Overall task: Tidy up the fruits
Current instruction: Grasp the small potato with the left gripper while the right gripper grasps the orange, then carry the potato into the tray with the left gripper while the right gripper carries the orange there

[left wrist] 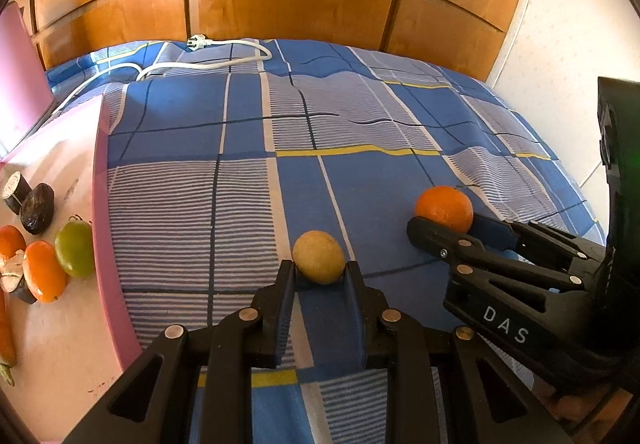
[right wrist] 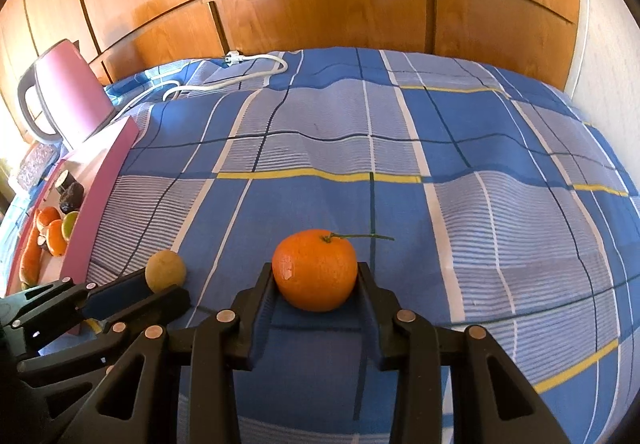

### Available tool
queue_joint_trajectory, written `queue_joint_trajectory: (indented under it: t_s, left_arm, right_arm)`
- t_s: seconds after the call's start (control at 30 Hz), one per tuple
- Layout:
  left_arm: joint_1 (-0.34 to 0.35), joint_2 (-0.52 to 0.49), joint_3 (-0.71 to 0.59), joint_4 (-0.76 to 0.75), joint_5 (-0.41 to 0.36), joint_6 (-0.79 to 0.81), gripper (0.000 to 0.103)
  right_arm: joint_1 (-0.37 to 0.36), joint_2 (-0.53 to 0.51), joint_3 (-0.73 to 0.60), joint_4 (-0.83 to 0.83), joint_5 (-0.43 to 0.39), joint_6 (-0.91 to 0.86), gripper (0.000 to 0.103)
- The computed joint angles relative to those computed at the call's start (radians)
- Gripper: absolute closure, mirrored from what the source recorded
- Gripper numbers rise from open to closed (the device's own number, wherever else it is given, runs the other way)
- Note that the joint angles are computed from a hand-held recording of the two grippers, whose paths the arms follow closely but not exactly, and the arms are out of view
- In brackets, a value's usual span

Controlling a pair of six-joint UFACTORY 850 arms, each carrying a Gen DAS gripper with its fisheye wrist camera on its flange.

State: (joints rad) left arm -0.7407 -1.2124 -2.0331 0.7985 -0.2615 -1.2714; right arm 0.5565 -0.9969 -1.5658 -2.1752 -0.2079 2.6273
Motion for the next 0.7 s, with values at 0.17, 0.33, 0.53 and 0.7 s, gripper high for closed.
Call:
queue_joint_trajectory:
  t_s: [0.17,0.33,0.53,0.7]
  left_arm:
    - [-0.005,0.027,0.039,0.107,0.016,-0.106,0.078]
    - [-0.007,0.065,0.092,0.264,0.028,-0.264,0.078]
    - [-0.005,0.118,0.162,0.505,0.029,-0.521,0.078]
    - [0.004,0.156,0.215,0.649,0.024,-0.693,0.078]
  right_arm:
    - [0.003,0.015,0.020,0.027,0.006,-0.016,0.065]
    - [0.005,0.028,0.037,0.016,0.013,0.004,0.065]
    - [0.006,0.037,0.044,-0.051,0.032,0.077,0.065]
    - [0.019,0.041,0.039,-0.071,0.034,0.082,0.065]
